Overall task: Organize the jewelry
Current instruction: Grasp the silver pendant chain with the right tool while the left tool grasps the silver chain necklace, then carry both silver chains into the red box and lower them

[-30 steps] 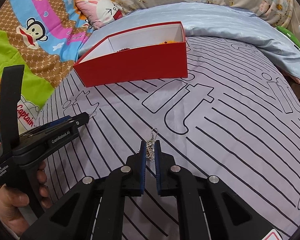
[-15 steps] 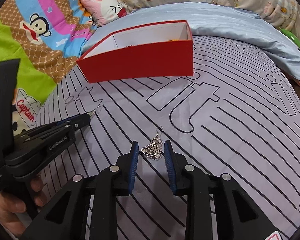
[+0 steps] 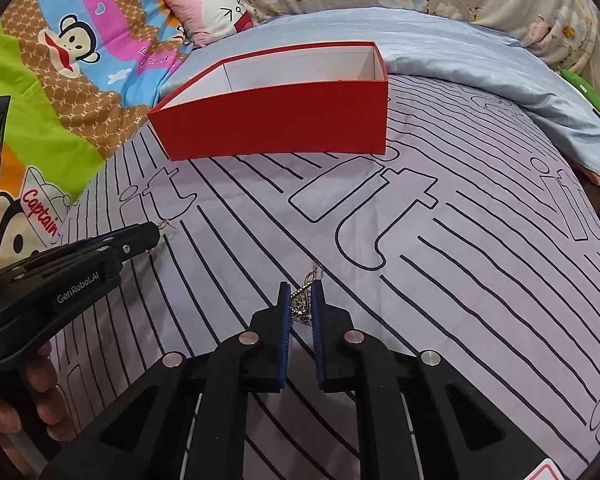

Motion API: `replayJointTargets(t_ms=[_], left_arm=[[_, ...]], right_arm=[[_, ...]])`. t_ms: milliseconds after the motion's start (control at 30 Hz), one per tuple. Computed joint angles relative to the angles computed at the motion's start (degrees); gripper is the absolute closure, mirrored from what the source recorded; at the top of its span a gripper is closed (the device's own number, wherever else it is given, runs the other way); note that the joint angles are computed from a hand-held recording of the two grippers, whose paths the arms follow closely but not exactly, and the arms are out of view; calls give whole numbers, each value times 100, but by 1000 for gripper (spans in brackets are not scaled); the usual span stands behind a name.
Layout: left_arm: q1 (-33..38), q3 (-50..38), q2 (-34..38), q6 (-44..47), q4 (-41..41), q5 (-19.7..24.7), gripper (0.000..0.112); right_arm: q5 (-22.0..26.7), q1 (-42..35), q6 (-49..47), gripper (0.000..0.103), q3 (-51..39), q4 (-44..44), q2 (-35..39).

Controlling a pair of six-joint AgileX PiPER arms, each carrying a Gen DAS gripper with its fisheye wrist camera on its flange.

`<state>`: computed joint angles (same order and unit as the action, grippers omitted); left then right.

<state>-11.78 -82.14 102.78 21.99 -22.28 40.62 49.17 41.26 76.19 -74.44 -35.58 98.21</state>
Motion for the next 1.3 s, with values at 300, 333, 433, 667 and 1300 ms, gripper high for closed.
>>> replayJointTargets(t_ms=[300, 333, 433, 667, 1300], left_arm=[[38, -71, -101, -23, -66, 79, 100], [45, -86, -111, -24, -75, 98, 100], [58, -127, -151, -29, -99, 145, 100], [13, -308, -222, -134, -39, 293, 100], [-414, -3132, 788, -969, 650, 1129, 100]], right_arm=[[-61, -24, 36, 100, 55, 4, -97], [-54, -16, 79, 100, 79, -28, -133], [-56, 5, 132, 100, 112, -103, -220], [102, 52, 120, 100, 8, -297, -464], [171, -764, -1243, 100, -1561, -200, -177]])
